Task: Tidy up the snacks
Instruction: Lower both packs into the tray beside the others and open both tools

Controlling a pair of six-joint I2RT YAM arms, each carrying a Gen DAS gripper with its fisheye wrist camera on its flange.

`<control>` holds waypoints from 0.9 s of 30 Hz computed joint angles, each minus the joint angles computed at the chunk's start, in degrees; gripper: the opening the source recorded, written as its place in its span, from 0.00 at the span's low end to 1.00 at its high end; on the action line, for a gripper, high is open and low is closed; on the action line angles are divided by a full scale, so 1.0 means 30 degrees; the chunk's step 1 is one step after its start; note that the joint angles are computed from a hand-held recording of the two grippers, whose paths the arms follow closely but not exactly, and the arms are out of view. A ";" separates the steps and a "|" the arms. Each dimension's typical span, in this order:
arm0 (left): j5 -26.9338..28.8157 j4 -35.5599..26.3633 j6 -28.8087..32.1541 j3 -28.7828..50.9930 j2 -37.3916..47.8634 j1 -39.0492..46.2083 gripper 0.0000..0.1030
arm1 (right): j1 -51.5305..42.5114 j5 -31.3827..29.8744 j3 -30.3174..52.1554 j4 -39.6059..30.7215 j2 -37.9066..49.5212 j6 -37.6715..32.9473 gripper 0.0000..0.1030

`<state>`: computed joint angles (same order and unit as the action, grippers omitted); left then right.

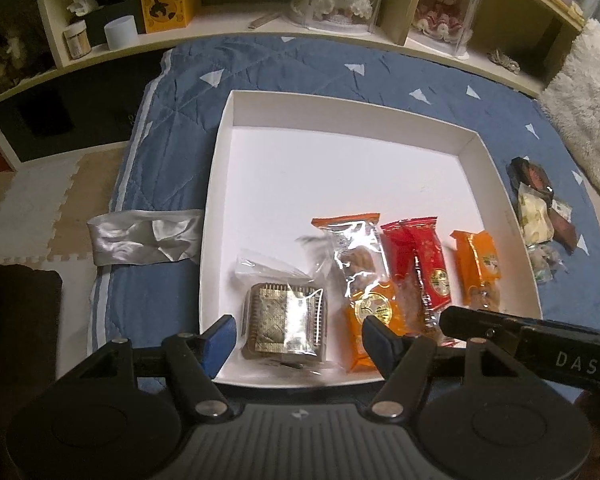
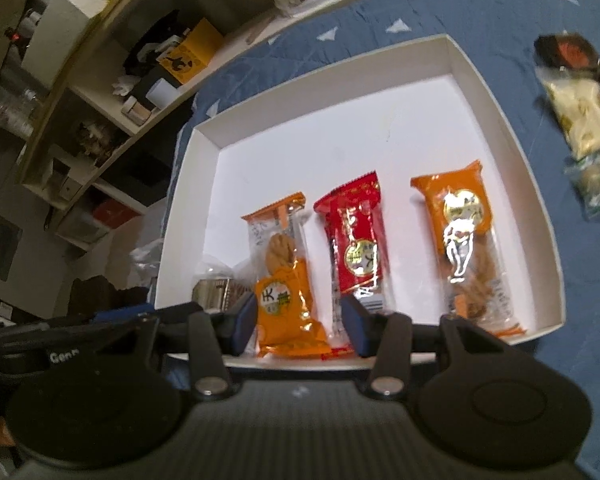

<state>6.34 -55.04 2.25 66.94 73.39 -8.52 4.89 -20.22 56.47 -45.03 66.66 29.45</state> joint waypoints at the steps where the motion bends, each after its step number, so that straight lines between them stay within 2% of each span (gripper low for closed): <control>1: -0.0019 -0.0084 -0.0065 -0.0034 -0.0202 -0.0082 0.69 | -0.0033 0.0075 0.0094 -0.0242 -0.0139 -0.0248 0.53; 3: -0.0010 -0.0216 -0.0256 -0.0189 -0.0647 -0.0254 0.70 | -0.0053 0.0358 0.0191 -0.0680 -0.0477 -0.0700 0.53; 5: -0.0149 -0.0352 -0.0491 -0.0318 -0.1017 -0.0447 0.75 | -0.0149 0.0647 0.0232 -0.1006 -0.0801 -0.1252 0.53; 12: -0.0727 -0.0526 -0.1372 -0.1015 -0.2499 -0.1168 0.77 | -0.1038 0.1038 0.0006 -0.2168 -0.2237 -0.3055 0.58; 18: -0.1457 -0.0679 -0.2081 -0.1222 -0.3515 -0.2045 0.87 | -0.2090 0.1211 -0.0160 -0.3084 -0.3377 -0.4882 0.69; 20: -0.1621 -0.0640 -0.2370 -0.1250 -0.3803 -0.2288 0.96 | -0.2571 0.1172 -0.0181 -0.3402 -0.3767 -0.5566 0.75; 27: -0.2135 -0.0382 -0.3902 -0.1485 -0.4566 -0.3832 1.00 | -0.4747 0.0283 -0.0072 -0.4661 -0.4583 -0.7695 0.92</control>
